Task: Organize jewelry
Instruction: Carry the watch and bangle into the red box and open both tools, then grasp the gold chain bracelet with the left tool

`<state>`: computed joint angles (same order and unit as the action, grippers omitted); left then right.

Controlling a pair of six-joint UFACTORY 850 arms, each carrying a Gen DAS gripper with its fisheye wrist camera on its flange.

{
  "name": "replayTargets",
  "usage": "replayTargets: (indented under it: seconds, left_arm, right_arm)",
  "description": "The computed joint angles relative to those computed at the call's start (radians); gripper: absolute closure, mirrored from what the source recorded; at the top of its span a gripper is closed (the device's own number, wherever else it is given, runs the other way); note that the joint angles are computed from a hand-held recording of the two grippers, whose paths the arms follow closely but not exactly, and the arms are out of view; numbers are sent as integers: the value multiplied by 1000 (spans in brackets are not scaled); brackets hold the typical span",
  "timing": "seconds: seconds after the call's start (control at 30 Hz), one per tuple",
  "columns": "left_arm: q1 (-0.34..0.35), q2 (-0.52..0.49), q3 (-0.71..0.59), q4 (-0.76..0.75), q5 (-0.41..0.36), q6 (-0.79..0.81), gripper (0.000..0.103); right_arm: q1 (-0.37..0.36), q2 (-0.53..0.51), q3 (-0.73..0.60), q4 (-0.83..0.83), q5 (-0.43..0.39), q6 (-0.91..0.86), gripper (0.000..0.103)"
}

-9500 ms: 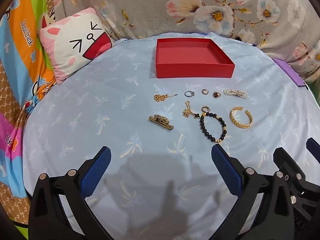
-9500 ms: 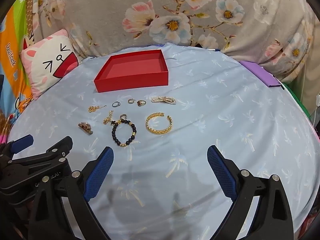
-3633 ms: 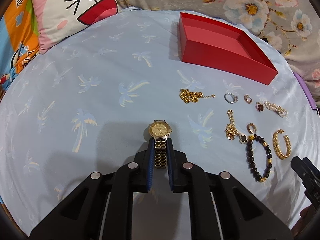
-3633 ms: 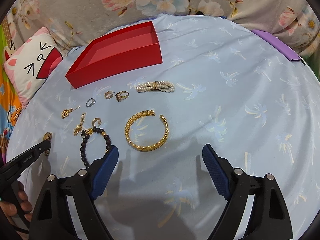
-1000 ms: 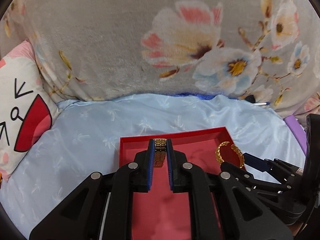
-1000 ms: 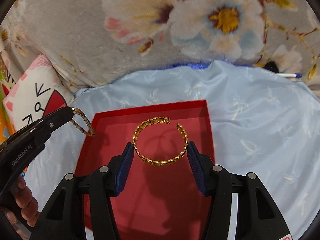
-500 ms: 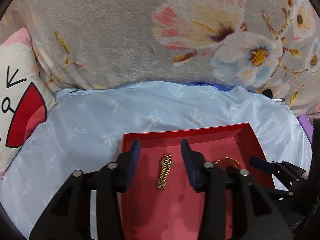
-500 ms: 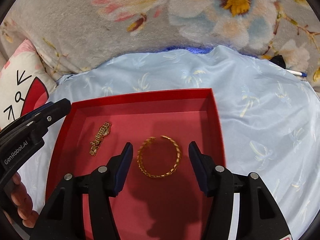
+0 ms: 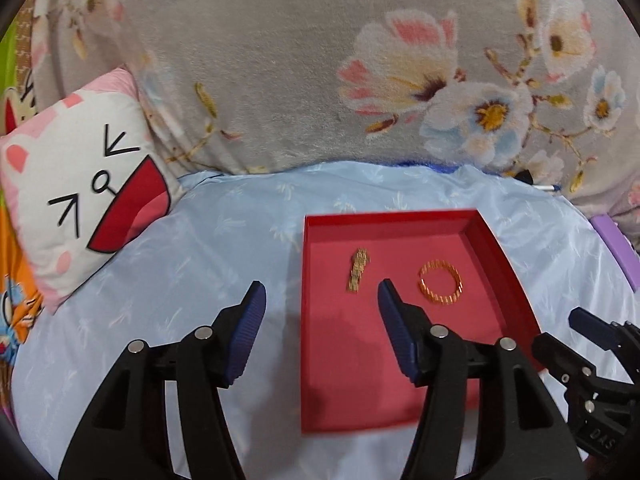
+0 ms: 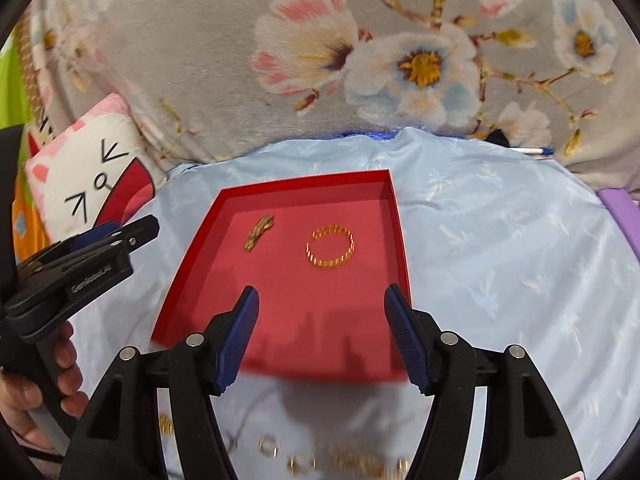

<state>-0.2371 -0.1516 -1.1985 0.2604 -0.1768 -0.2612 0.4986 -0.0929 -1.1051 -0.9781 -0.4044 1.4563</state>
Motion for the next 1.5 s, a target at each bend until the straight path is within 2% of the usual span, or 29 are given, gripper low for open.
replayTargets:
  seconds: [0.07, 0.2, 0.3, 0.6, 0.83, 1.03, 1.17, 1.43, 1.5]
  left_arm:
    - [-3, 67, 74, -10, 2, 7, 47]
    - [-4, 182, 196, -205, -14, 190, 46]
    - [-16, 268, 281, -154, -15, 141, 46]
    - [-17, 431, 437, -332, -78, 275, 46]
    - [26, 477, 513, -383, -99, 312, 33]
    - [90, 473, 548, -421, -90, 362, 31]
    - [101, 437, 547, -376, -84, 327, 31]
    - [85, 327, 498, -556, -28, 499, 31]
    - [78, 294, 480, -545, -13, 492, 32]
  right_arm:
    - [50, 49, 52, -68, -43, 74, 37]
    - [157, 147, 151, -114, -113, 168, 35]
    - [239, 206, 209, -122, -182, 218, 35]
    - [376, 332, 337, -68, -277, 318, 35]
    - [404, 374, 405, -26, -295, 353, 35]
    - [398, 387, 445, 14, -273, 347, 35]
    - [386, 371, 453, 20, -239, 349, 35]
    - [369, 351, 441, 17, -217, 347, 35]
    - [360, 352, 442, 21, -211, 343, 35]
